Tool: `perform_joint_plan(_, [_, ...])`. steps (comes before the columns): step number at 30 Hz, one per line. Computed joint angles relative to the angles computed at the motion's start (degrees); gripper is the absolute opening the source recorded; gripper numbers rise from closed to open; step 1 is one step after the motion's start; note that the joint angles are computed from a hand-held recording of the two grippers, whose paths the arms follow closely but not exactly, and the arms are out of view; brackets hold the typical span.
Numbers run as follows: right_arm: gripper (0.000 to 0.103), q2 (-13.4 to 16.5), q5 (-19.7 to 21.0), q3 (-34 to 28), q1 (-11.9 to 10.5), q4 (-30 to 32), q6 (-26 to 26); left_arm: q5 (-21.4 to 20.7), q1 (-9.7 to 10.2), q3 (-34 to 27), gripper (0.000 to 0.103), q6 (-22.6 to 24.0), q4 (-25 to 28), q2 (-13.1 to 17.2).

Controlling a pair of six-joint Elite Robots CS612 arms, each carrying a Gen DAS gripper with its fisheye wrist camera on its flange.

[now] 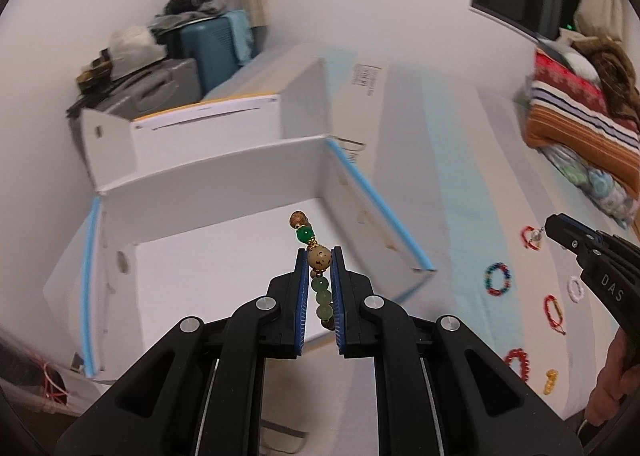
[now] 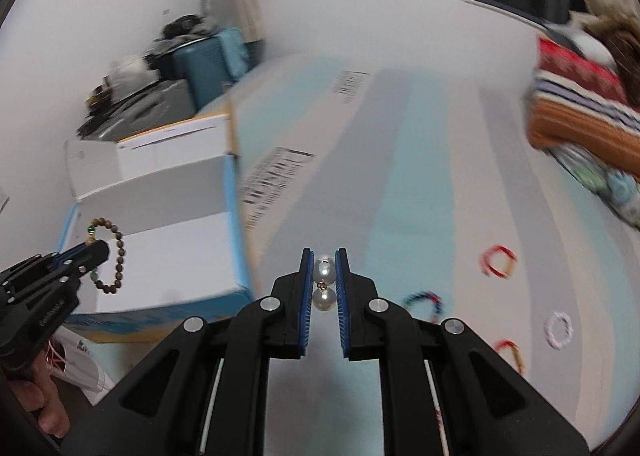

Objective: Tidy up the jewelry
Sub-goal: 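Carry the brown bracelet and pearl cluster with both tools over the white box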

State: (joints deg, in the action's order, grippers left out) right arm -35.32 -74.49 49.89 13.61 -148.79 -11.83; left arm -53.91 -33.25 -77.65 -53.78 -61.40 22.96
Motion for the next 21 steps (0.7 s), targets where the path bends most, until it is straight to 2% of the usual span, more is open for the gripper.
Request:
perform_joint_plan(7, [0.010, 2.53, 1.95, -5.17, 3.62, 4.30, -4.02, 0.26, 1.65, -5.23, 0.011, -4.79, 7.31, 1.75])
perform_joint_plan(12, [0.010, 5.83, 2.01, -11.29, 5.74, 11.08, -7.20, -1.47, 3.26, -7.50, 0.011, -8.15, 12.61, 2.70])
perform_joint_plan(19, [0.010, 14.20, -1.27, -27.36, 8.12, 27.81, -10.72, -10.03, 6.41, -8.20, 0.011, -9.91, 15.16, 3.83])
perform_joint_plan(21, [0.010, 17.01, -3.69, -32.64, 8.76, 32.23, -11.63, -11.49, 7.01, -7.65, 0.011, -10.14, 16.19, 3.79])
